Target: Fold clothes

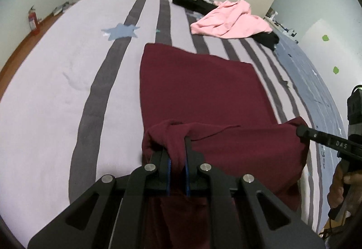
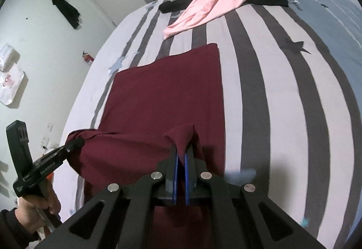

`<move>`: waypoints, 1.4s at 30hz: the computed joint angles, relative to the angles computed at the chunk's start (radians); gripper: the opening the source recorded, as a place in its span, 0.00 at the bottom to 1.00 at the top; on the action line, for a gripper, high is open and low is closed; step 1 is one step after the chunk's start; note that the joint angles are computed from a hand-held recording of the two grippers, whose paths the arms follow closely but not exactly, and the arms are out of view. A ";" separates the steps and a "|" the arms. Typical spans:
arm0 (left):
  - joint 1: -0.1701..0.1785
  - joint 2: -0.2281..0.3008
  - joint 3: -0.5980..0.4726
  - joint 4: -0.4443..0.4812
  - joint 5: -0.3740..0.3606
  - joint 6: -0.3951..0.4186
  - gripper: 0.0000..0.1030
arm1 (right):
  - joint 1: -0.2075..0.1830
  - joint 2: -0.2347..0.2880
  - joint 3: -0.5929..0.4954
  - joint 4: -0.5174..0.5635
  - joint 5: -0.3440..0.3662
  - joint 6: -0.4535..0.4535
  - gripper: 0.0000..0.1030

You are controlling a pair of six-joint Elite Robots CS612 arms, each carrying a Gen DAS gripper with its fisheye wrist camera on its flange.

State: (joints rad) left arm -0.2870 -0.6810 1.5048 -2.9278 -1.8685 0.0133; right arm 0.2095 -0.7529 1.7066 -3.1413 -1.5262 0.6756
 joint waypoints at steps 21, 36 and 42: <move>-0.013 0.047 -0.084 0.008 0.038 -0.056 0.06 | -0.053 0.054 -0.067 0.002 0.088 -0.028 0.04; -0.014 0.085 -0.133 0.038 0.045 -0.040 0.06 | -0.064 0.095 -0.108 0.023 0.091 -0.052 0.04; -0.013 0.089 -0.147 0.031 0.032 -0.031 0.06 | -0.073 0.085 -0.097 0.007 0.088 -0.060 0.04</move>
